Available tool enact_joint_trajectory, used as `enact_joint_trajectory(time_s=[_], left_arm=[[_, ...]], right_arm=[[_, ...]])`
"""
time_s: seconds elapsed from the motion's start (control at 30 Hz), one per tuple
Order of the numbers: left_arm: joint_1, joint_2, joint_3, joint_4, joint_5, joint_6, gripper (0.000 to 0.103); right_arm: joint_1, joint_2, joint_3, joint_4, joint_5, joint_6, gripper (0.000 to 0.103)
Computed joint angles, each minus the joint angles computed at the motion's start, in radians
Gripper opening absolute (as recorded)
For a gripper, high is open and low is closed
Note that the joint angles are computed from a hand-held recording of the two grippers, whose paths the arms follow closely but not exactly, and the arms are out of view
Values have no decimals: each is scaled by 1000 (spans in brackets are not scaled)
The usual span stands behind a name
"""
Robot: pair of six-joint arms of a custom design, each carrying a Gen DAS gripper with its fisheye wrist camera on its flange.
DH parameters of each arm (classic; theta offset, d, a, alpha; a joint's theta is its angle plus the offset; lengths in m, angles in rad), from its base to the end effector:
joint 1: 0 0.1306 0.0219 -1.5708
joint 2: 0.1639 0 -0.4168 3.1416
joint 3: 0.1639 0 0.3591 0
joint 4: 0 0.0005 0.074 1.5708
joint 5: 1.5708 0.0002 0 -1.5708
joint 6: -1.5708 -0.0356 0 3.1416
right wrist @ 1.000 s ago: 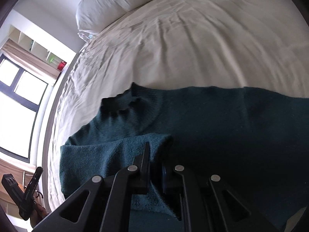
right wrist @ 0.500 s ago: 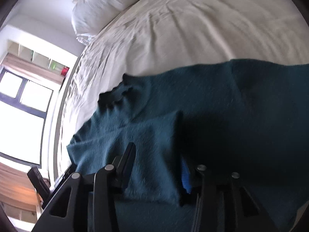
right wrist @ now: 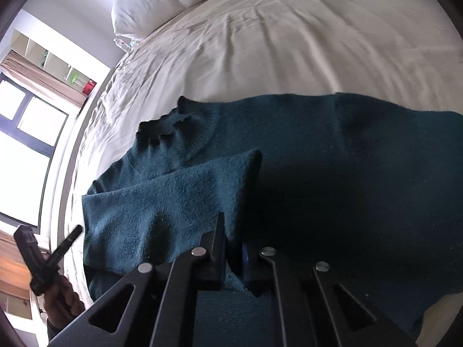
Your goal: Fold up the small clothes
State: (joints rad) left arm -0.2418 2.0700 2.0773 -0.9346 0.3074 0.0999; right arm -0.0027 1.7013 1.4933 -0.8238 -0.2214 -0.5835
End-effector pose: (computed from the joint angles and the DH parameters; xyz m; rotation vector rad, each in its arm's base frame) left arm 0.6790 -0.1791 0.3752 0.3072 2.4940 -0.5254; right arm 0.5499 0.0058 0.3619 0.6866 2.5560 0.4909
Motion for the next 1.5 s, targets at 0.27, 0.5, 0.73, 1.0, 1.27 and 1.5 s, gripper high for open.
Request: enact_joint_trajectory(time_s=[0.27, 0.5, 0.73, 1.0, 1.27, 1.5], left_arm=[[-24, -1, 44, -16, -45, -73, 12], [-59, 51, 95, -69, -90, -95, 12], [-81, 82, 93, -88, -168, -145, 12], [-95, 61, 46, -58, -227, -209, 12], [-130, -32, -57, 65, -277, -249, 12], [-134, 66, 51, -83, -186, -243, 12]], right_arm=[[-2, -11, -19, 11, -9, -32, 8], [-13, -23, -41, 19, -28, -43, 8], [-28, -17, -41, 29, -34, -58, 8], [-48, -47, -100, 104, -56, -79, 9], [-1, -144, -96, 94, 196, -51, 22], [74, -20, -34, 150, -151, -2, 22]])
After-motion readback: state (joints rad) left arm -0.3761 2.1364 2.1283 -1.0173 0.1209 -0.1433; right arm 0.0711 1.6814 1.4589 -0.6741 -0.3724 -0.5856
